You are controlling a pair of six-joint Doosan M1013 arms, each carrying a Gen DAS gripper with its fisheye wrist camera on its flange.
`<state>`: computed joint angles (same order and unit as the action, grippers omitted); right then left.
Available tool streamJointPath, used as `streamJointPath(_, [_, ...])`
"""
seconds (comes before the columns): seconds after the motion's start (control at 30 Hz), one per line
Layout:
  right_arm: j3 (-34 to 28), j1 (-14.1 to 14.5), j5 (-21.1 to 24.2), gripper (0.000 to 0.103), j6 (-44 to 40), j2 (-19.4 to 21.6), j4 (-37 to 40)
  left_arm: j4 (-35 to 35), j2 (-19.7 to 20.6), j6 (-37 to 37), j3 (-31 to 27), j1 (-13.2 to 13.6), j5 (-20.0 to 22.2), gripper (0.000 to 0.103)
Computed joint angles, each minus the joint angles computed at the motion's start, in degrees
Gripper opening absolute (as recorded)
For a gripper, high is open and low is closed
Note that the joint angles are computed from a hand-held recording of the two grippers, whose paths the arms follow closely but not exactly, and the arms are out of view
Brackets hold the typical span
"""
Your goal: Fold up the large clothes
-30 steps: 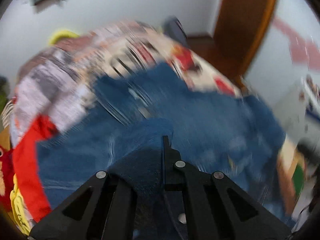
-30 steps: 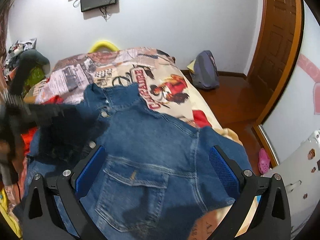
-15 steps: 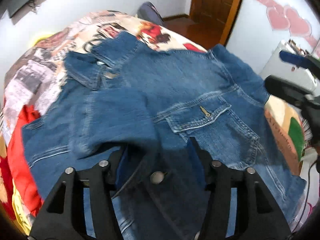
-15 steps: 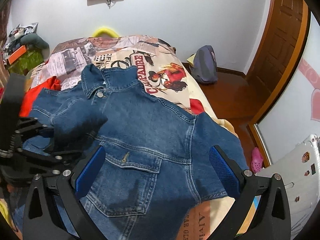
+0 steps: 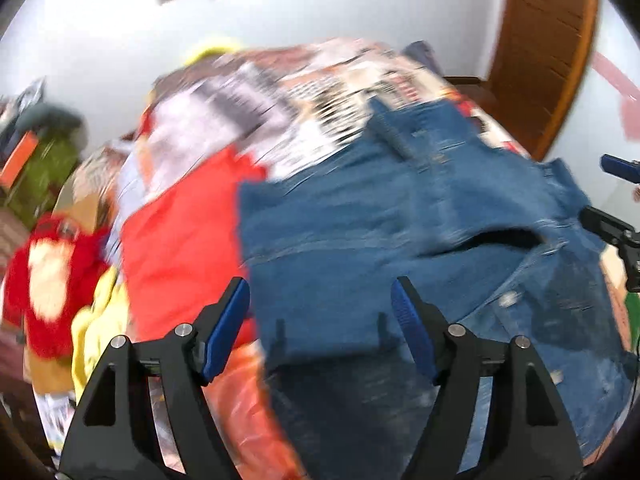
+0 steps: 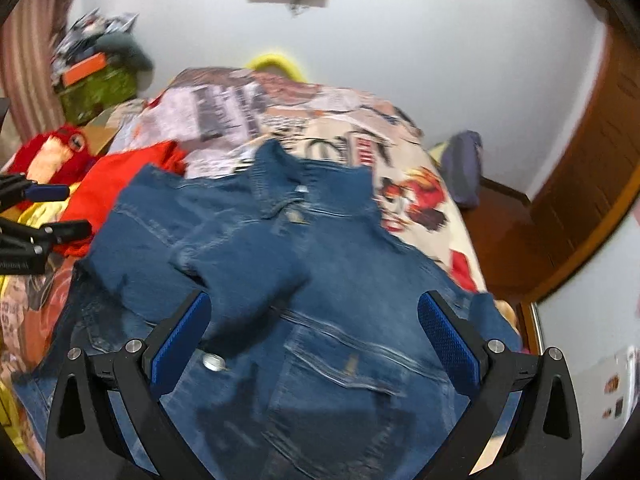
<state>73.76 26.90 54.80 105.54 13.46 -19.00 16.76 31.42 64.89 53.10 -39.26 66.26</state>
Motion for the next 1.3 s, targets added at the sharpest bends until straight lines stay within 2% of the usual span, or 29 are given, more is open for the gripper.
streamJointPath(0.23, [-5.0,2.5,4.1,0.101,-8.9,5.5,2.8,-1.8,-3.0,-3.4,9.4,2.3,0.2,0.072])
streamJointPath(0.37, [-7.8,2.6,6.8,0.1,-11.3,8.4,5.2,-5.2,-2.6,-2.5,11.3,3.0,0.0,0.072])
streamJointPath(0.47, [-9.7,2.4,9.7,0.089,-12.1,10.5,6.0,-5.5,-1.9,-2.1,11.6,2.9,-0.3,0.072])
streamJointPath(0.53, [-10.8,2.1,11.4,0.086,-12.7,11.7,7.1,-6.0,-1.6,-2.4,11.8,3.1,-1.4,0.073])
streamJointPath(0.7, [-11.7,1.9,11.8,0.068,-14.1,13.1,9.0,-6.4,-1.1,-6.0,12.1,3.7,-4.3,0.081])
streamJointPath(0.77, [-12.7,2.1,12.6,0.065,-15.0,13.8,9.0,-6.8,-0.8,-7.3,11.9,3.9,-4.6,0.082])
streamJointPath(1.03, [-11.6,1.6,10.6,0.061,-14.8,11.9,9.5,-3.7,-1.1,-10.1,12.7,4.2,-4.0,0.083])
streamJointPath(1.17, [-9.5,1.1,11.0,0.061,-15.3,11.2,9.1,-4.7,-1.6,-11.1,13.7,4.7,-4.5,0.089])
streamJointPath(1.23, [-8.1,1.0,10.6,0.054,-16.5,10.5,9.0,-5.4,-1.6,-11.4,13.9,4.9,-4.6,0.089])
streamJointPath(1.3, [-7.0,0.8,9.7,0.039,-17.3,9.9,9.8,-5.2,-1.5,-11.8,13.8,4.8,-4.3,0.089])
